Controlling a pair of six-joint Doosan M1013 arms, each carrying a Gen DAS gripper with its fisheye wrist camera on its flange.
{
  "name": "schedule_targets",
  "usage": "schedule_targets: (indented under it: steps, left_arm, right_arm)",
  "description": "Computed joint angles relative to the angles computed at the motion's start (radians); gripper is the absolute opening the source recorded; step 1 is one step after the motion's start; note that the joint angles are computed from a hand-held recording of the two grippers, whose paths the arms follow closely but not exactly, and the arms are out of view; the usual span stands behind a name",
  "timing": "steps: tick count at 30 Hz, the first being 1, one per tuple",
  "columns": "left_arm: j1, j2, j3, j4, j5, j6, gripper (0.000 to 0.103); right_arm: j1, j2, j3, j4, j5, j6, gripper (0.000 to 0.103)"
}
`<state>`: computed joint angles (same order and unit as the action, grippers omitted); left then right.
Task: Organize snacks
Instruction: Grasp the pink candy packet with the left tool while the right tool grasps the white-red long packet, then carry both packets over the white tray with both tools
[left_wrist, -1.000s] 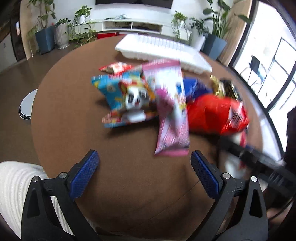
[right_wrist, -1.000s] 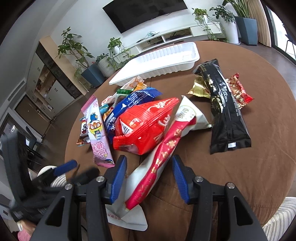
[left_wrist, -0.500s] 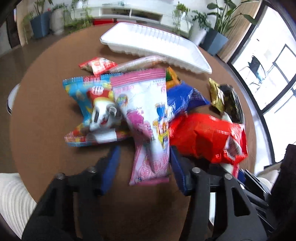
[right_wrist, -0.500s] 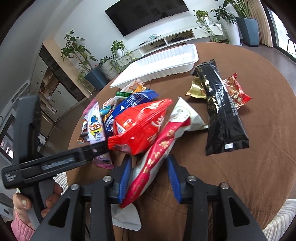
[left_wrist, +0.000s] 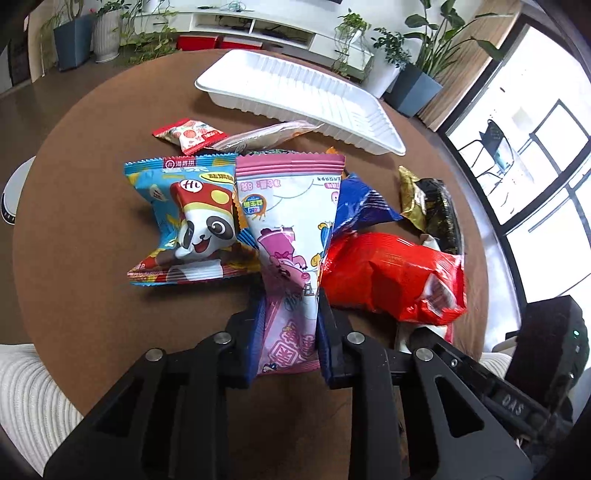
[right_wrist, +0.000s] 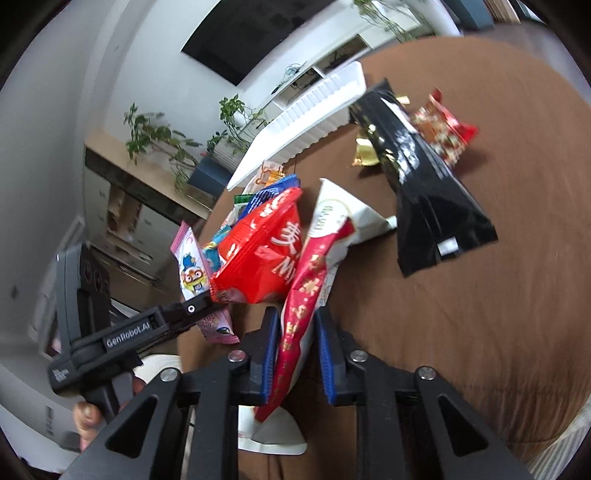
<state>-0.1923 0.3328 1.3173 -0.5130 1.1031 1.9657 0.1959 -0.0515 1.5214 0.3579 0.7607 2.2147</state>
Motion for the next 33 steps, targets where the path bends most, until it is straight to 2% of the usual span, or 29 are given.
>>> schedule_targets:
  steps: [4,13,17,19,20,22,24,26,29,33]
  left_arm:
    - [0.011,-0.008,0.007,-0.038,0.019,0.025,0.022]
    - [0.037,-0.026,0.015,-0.093,0.051,0.06,0.022]
    - [0.043,-0.028,0.011,-0.113,0.054,0.071,0.022]
    - [0.046,-0.029,0.008,-0.122,0.058,0.072,0.022]
    - [0.048,-0.029,0.006,-0.127,0.06,0.076,0.022]
    - [0.048,-0.032,0.006,-0.123,0.059,0.08,0.022]
    - [0.049,-0.035,0.007,-0.123,0.058,0.085,0.022]
    - [0.05,-0.038,0.009,-0.122,0.059,0.085,0.022]
    - [0.051,-0.039,0.01,-0.123,0.059,0.084,0.022]
    - [0.05,-0.036,0.01,-0.117,0.062,0.07,0.022]
  right_arm:
    - [-0.023,-0.024,0.054,0.128,-0.079,-0.044,0.019]
    - [-0.057,-0.058,0.141,0.411,-0.181,-0.174,0.014]
    - [-0.061,-0.061,0.153,0.457,-0.196,-0.209,0.012]
    - [-0.066,-0.064,0.166,0.524,-0.211,-0.253,0.012]
    - [-0.063,-0.065,0.165,0.509,-0.213,-0.237,0.011]
    - [-0.053,-0.053,0.127,0.356,-0.156,-0.177,0.011]
    - [-0.045,-0.046,0.107,0.305,-0.134,-0.144,0.015]
    - [-0.034,-0.027,0.067,0.193,-0.081,-0.081,0.016]
    - [-0.028,-0.004,0.035,0.147,-0.04,-0.067,0.021]
    - [-0.015,0.025,-0.003,0.066,-0.011,-0.034,0.02]
